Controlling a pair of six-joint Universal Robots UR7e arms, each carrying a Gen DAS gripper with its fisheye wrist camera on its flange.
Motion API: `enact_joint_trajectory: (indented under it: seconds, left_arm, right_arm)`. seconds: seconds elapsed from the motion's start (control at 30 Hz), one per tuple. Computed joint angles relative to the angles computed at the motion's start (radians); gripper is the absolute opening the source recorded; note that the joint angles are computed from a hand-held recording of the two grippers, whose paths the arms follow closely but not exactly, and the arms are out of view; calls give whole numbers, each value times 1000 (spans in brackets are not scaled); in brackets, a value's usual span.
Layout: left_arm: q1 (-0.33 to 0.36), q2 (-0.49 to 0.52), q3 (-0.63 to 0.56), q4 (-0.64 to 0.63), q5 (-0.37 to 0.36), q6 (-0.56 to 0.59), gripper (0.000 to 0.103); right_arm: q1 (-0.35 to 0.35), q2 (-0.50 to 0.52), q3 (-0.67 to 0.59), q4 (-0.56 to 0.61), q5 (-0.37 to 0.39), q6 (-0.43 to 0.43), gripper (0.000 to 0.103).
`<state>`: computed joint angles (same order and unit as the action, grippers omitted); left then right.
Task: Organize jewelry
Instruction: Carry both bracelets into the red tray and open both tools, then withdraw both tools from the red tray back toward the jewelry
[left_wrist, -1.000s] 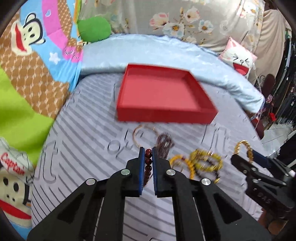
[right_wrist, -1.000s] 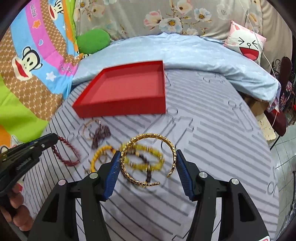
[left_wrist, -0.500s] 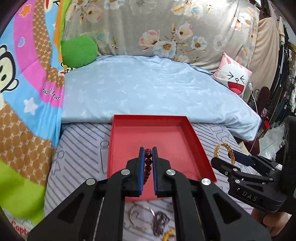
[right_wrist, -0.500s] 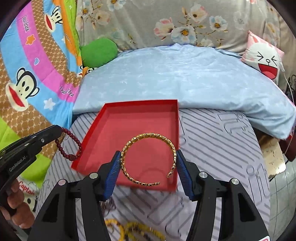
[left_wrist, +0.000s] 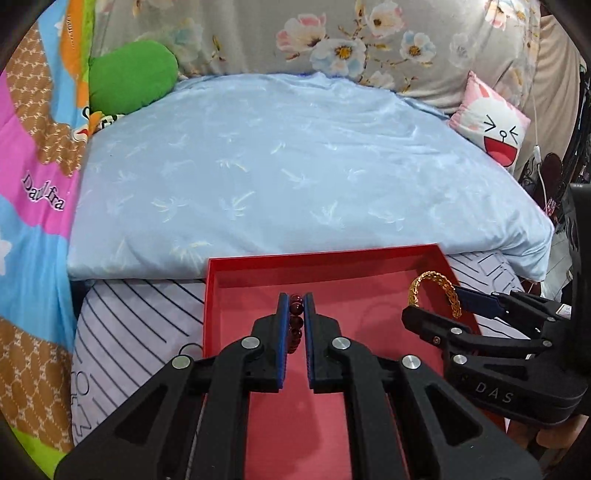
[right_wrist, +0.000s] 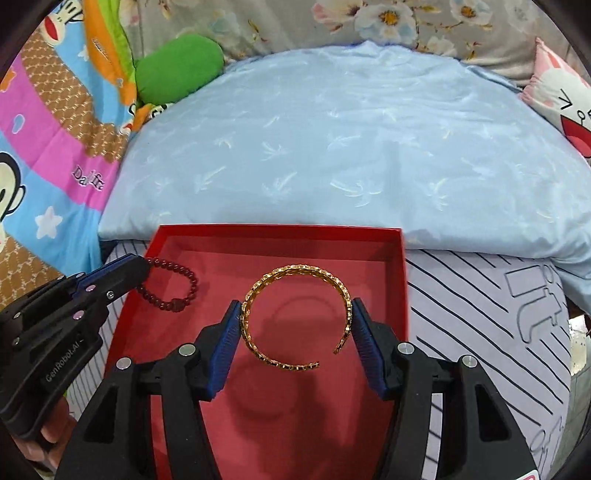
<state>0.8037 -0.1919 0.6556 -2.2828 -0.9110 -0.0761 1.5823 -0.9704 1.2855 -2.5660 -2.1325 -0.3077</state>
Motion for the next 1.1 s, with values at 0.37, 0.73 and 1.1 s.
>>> enact_joint_trajectory:
  seconds: [0.37,0.73,1.1]
  left_arm:
    - [17,100,-179,93,28,-11,15]
    - [-16,14,-14,-24,80,15,33]
    - [-89,-258,433,-222,124,-42,38]
  right_arm:
    - [-4,73,-73,-9,-51,-43,58]
    - [12,-2,21,-83,-39,-54,61]
    - [58,-240,314,-214,-40,-63,66]
